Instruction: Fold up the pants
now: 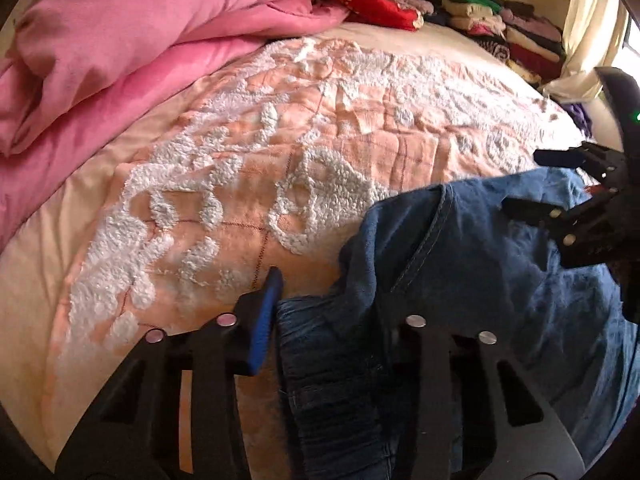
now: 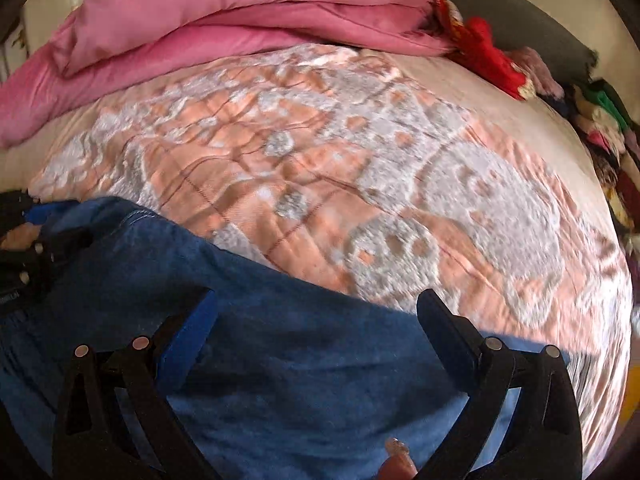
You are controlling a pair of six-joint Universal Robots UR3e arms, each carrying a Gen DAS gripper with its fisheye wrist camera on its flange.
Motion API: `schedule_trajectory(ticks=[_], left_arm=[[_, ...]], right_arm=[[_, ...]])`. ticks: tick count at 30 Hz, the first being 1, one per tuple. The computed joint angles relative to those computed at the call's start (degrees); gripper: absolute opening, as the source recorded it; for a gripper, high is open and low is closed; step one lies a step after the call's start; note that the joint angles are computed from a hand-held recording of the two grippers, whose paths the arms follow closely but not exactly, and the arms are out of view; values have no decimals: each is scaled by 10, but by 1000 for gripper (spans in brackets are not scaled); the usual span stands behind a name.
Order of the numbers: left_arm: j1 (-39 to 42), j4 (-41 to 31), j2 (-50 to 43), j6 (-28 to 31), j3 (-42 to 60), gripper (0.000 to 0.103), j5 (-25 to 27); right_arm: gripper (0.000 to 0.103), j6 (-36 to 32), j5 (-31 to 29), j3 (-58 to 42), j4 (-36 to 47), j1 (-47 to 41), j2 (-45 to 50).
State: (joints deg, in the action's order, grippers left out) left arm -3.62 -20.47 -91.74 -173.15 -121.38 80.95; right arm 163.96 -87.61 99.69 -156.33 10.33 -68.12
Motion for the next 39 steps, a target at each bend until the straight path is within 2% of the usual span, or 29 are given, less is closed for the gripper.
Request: schedule_trajectory(ticks=[5, 7, 8, 9, 11, 12, 14, 17, 23, 29, 35, 39], left_arm=[[20, -4, 81, 13, -37, 29, -40], [27, -15, 115, 20, -51, 29, -57], [30, -20, 130, 24, -57, 29, -63], [31, -27, 140, 28, -60, 29, -67], [31, -34, 151, 31, -65, 29, -70], [29, -34, 154, 31, -68, 29, -68], [25, -31, 157, 32, -71, 29, -61], [32, -33, 165, 35, -78, 29, -63], [41, -50, 212, 45, -96, 29, -71], [31, -64, 267, 50, -112, 29, -66], [36, -119, 376, 62, -155, 31, -75], [64, -211, 480, 91, -173, 31, -102]], right_arm=[[98, -54, -1, -23, 6, 17, 15], [94, -71, -1, -26, -1, 22, 20], [82, -80, 0, -26, -6, 25, 22], [75, -90, 7, -25, -8, 28, 22], [42, -115, 29, -17, -8, 32, 17], [37, -123, 31, -11, -13, 35, 15], [19, -127, 39, 6, -20, 40, 6], [12, -107, 61, 39, -33, 32, -19], [9, -66, 139, 170, -78, -17, -146], [9, -57, 214, 308, -58, -66, -344], [8, -46, 255, 416, 51, -91, -568], [8, -25, 251, 461, 139, -58, -713]])
